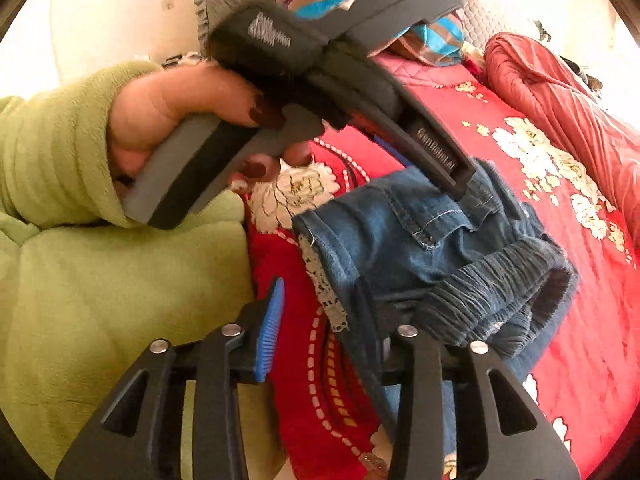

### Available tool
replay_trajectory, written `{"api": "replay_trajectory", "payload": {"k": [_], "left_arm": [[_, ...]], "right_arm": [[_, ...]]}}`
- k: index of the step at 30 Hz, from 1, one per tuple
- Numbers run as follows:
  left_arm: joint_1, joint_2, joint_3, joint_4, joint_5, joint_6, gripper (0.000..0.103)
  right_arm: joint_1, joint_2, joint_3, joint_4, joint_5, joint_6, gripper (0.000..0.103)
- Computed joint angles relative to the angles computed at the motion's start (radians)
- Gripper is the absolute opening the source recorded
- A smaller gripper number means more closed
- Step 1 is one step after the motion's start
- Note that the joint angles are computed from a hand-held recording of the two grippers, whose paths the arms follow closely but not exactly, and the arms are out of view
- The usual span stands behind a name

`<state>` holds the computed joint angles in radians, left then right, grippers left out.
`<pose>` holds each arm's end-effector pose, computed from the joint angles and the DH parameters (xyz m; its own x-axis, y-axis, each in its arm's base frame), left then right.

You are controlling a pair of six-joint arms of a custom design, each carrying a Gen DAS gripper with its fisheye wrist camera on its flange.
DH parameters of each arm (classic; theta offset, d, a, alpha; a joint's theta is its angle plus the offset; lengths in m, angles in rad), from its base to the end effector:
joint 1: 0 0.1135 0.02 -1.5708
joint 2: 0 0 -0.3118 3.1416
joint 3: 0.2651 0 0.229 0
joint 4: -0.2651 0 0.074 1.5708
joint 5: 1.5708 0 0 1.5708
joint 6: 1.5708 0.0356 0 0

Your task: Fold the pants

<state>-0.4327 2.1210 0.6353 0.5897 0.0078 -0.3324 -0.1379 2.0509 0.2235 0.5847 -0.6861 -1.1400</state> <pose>0.2995 -0.1387 0.0786 -0.8083 0.0139 -0.5886 0.1692 0.9630 -0.2096 0.1999 -0.0050 0.0649 -0.3045 -0.6675 -0.6795 -0.8920 0.4500 -0.0424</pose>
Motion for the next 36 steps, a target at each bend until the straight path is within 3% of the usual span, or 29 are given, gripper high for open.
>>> {"api": "replay_trajectory", "payload": {"k": [3, 9, 14, 17, 22, 26, 32, 36], "left_arm": [[-0.009, -0.019, -0.012, 0.002, -0.019, -0.006, 0.052], [-0.032, -0.065, -0.047, 0.019, -0.063, -0.01, 0.057], [-0.042, -0.095, -0.07, 0.034, -0.096, -0.007, 0.068], [-0.035, -0.093, -0.077, 0.043, -0.096, -0.012, 0.073], [-0.009, -0.052, -0.078, 0.065, -0.055, -0.029, 0.073], [0.006, -0.012, -0.066, 0.069, -0.017, -0.031, 0.073], [0.023, 0.043, -0.032, 0.062, 0.034, -0.041, 0.073], [0.025, 0.075, -0.002, 0.05, 0.061, -0.043, 0.073]], "right_arm": [[-0.057, -0.087, 0.016, -0.15, -0.051, -0.061, 0.042], [-0.19, -0.232, 0.07, -0.351, -0.15, -0.096, 0.069], [-0.284, -0.254, 0.153, -0.41, -0.202, 0.019, 0.081], [-0.307, -0.216, 0.213, -0.381, -0.194, 0.172, 0.088], [-0.312, -0.078, 0.329, -0.328, -0.089, 0.451, 0.088], [-0.288, 0.03, 0.413, -0.343, -0.028, 0.549, 0.088], [-0.231, 0.148, 0.51, -0.407, -0.003, 0.589, 0.073], [-0.206, 0.217, 0.57, -0.455, -0.031, 0.603, 0.072]]}}
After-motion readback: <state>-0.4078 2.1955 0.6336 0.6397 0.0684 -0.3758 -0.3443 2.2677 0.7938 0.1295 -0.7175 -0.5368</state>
